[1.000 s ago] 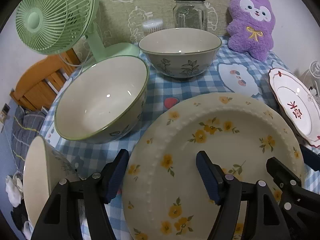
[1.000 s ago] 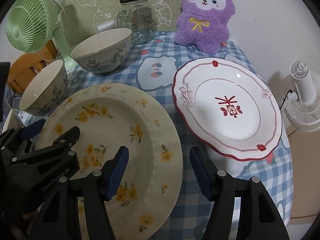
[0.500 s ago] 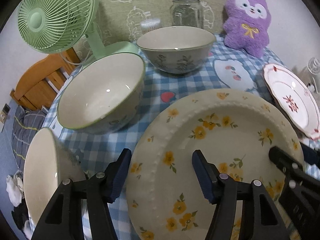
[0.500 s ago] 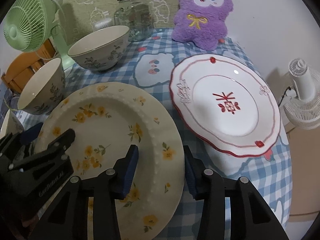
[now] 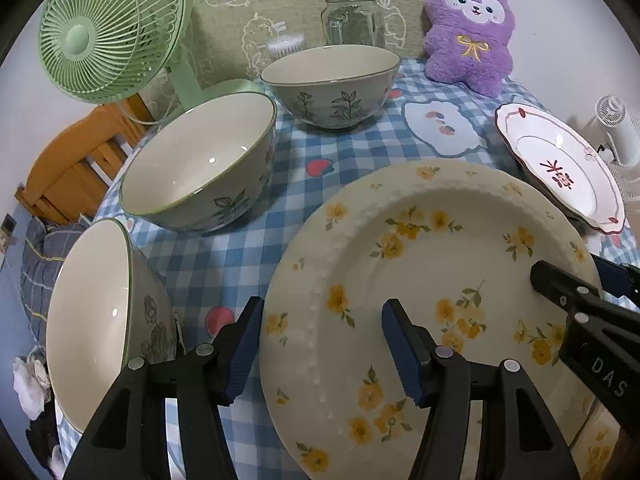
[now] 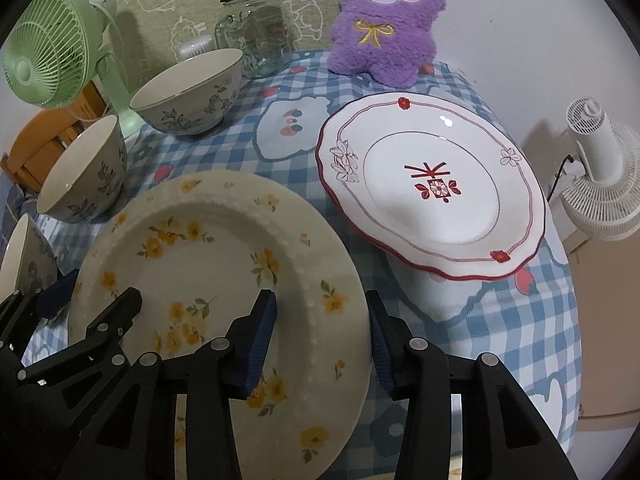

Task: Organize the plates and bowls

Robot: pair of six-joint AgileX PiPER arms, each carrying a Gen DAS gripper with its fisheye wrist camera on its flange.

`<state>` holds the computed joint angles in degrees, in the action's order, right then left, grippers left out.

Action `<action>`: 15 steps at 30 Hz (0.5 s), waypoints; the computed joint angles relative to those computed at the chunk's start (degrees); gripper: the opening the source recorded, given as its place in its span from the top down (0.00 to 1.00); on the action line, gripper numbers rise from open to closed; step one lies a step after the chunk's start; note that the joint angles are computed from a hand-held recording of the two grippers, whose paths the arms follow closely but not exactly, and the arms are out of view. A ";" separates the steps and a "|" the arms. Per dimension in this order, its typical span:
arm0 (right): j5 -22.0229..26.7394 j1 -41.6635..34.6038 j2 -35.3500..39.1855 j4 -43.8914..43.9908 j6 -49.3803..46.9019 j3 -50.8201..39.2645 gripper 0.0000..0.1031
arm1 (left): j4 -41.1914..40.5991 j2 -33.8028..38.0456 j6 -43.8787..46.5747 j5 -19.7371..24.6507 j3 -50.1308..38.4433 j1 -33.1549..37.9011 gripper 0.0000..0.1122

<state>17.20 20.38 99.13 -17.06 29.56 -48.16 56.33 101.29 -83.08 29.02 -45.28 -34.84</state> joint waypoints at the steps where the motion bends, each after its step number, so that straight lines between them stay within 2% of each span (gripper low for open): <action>1: 0.18 -0.14 0.04 1.73 -1.80 0.06 0.51 | -0.29 -0.17 0.25 -0.49 0.19 0.29 0.44; 4: -0.81 -0.26 -0.16 2.68 -2.40 0.99 0.48 | -0.35 -0.46 0.34 -1.62 0.61 0.79 0.44; 6: -1.12 0.41 -0.39 -1.05 1.88 1.54 0.48 | 0.34 -0.52 -0.54 -1.81 0.81 0.66 0.44; 12: 1.31 1.77 0.09 -5.36 8.72 0.12 0.48 | -0.33 -0.55 -0.56 -1.45 0.51 0.68 0.45; 15: 1.72 1.62 0.18 -4.32 7.68 -0.16 0.48 | 0.01 -0.29 -0.69 -0.47 0.07 0.16 0.45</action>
